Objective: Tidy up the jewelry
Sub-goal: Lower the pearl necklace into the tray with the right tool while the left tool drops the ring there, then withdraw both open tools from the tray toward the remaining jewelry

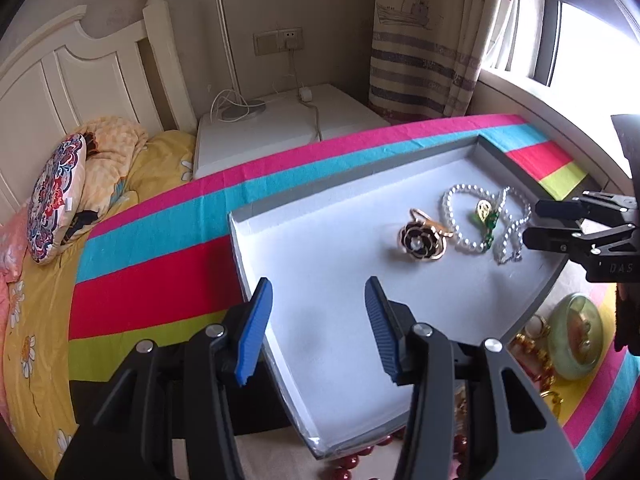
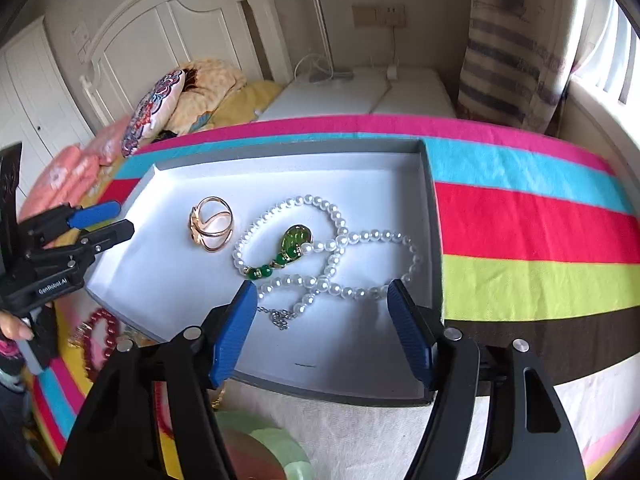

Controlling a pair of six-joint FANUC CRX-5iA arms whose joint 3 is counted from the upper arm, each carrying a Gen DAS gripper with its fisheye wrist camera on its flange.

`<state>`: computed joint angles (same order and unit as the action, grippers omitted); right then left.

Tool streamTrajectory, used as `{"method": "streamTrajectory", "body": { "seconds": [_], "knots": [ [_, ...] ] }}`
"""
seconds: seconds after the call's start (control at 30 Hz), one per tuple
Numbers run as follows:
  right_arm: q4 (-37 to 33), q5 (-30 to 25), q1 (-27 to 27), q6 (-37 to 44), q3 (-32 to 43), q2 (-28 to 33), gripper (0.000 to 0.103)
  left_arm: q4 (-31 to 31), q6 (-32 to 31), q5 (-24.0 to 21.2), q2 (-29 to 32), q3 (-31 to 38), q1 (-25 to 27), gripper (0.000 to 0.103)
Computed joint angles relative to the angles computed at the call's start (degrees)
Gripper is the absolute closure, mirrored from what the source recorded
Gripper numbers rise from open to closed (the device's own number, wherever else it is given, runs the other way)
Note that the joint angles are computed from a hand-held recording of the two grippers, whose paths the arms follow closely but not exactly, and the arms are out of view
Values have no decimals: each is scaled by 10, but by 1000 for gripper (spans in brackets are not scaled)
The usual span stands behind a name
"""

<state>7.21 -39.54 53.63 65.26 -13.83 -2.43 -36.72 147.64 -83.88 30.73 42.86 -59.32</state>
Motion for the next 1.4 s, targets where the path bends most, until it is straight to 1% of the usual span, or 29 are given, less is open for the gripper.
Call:
{"method": "streamTrajectory", "body": {
  "seconds": [0.03, 0.1, 0.13, 0.17, 0.23, 0.27, 0.37, 0.47, 0.53, 0.63, 0.7, 0.83, 0.97, 1.03, 1.07, 1.1, 1.13, 1.17, 1.2, 1.23, 1.27, 1.3, 1.37, 1.4],
  "knots": [
    [14, 1, 7, -11, -8, -3, 37, 2, -2, -1, 1, -2, 0, 56],
    [3, -12, 11, -2, -3, -1, 39, 0, -13, -7, 8, -1, -4, 56],
    [6, -20, 18, -5, -5, 0, 39, -1, -22, -10, 11, 0, -6, 56],
    [34, -17, 29, -24, -18, -4, 39, -1, -30, -18, 17, 8, -8, 55],
    [34, -15, 35, -35, -26, -11, 39, -23, -70, -76, 50, 56, -24, 56],
    [40, -14, 39, -43, -32, -15, 39, -25, -70, -81, 52, 60, -27, 56],
    [52, -11, 57, -66, -53, -33, 39, -16, -58, -73, 35, 34, -33, 56],
    [75, -8, 82, -105, -81, -55, 39, -18, -46, -74, 24, 16, -46, 56],
    [89, -4, 97, -127, -101, -72, 39, -21, -30, -74, 15, 2, -59, 56],
    [127, 7, 125, -174, -143, -104, 39, -29, 2, -80, 7, -10, -83, 52],
    [153, 10, 144, -205, -170, -126, 39, -39, 32, -87, 8, -11, -102, 50],
    [191, 4, 177, -256, -210, -162, 39, -57, 84, -95, 13, -7, -134, 42],
    [228, -7, 213, -311, -249, -199, 39, -72, 105, -114, 31, 18, -157, 39],
    [232, -16, 225, -321, -257, -212, 39, -71, 107, -123, 37, 29, -165, 39],
    [234, -18, 230, -328, -262, -219, 35, -69, 108, -125, 38, 31, -168, 38],
    [258, -14, 240, -358, -281, -240, 32, -68, 117, -124, 35, 30, -174, 38],
    [287, -7, 247, -388, -301, -262, 29, -74, 131, -120, 27, 22, -183, 37],
    [316, -3, 257, -416, -325, -289, 29, -90, 163, -108, 8, 2, -201, 31],
    [334, -6, 269, -431, -343, -316, 29, -104, 193, -107, -6, -13, -214, 24],
    [346, -17, 287, -439, -358, -340, 29, -125, 230, -117, -18, -24, -233, 14],
    [365, -42, 318, -447, -375, -370, 29, -150, 277, -135, -32, -39, -256, 13],
    [383, -66, 345, -451, -387, -392, 29, -161, 310, -144, -43, -52, -270, 13],
    [399, -118, 407, -443, -404, -433, 29, -172, 401, -161, -72, -92, -298, 13],
    [396, -134, 428, -436, -408, -448, 29, -166, 452, -176, -83, -110, -308, 13]
  ]
}}
